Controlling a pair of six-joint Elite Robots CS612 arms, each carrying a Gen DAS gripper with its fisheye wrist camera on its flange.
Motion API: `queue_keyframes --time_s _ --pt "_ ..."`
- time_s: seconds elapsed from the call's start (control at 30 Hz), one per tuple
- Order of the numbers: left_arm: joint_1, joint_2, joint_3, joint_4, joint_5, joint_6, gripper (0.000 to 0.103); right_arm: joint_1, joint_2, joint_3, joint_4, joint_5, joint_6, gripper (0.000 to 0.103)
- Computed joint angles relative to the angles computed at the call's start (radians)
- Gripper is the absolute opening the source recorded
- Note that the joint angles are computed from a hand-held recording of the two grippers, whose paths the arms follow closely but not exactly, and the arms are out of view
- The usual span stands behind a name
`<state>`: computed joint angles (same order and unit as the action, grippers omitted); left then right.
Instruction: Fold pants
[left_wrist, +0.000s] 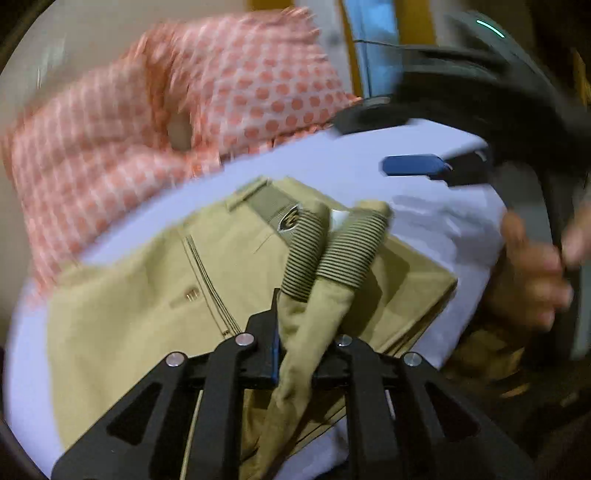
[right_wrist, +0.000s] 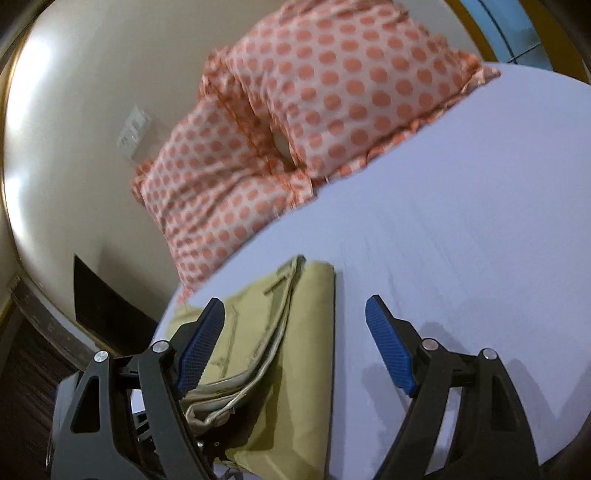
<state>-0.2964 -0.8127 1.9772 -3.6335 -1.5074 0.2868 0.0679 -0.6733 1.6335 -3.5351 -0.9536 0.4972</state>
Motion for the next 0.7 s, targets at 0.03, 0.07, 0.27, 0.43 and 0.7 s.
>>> queue_keyframes --time_s 0.03,0.07,0.27,0.43,0.7 --pt "0.003 0.002 0.011 -0.037 -0.004 0.019 0.010 0.004 -0.001 -0.011 0.052 0.007 -0.035 0.080" --pt "0.010 0.002 0.016 -0.054 -0.021 0.025 0.010 0.007 0.003 -0.023 0.081 0.014 -0.050 0.079" --pt "0.002 0.016 0.025 -0.113 -0.039 0.032 0.010 0.030 0.008 -0.064 0.216 0.014 -0.114 0.076" --pt "-0.025 0.017 -0.001 -0.084 -0.018 -0.038 0.010 0.038 0.004 -0.067 0.263 -0.008 -0.139 0.076" --pt "0.045 -0.029 0.061 -0.137 -0.257 -0.129 0.056 0.044 -0.001 -0.081 0.359 -0.047 -0.231 0.059"
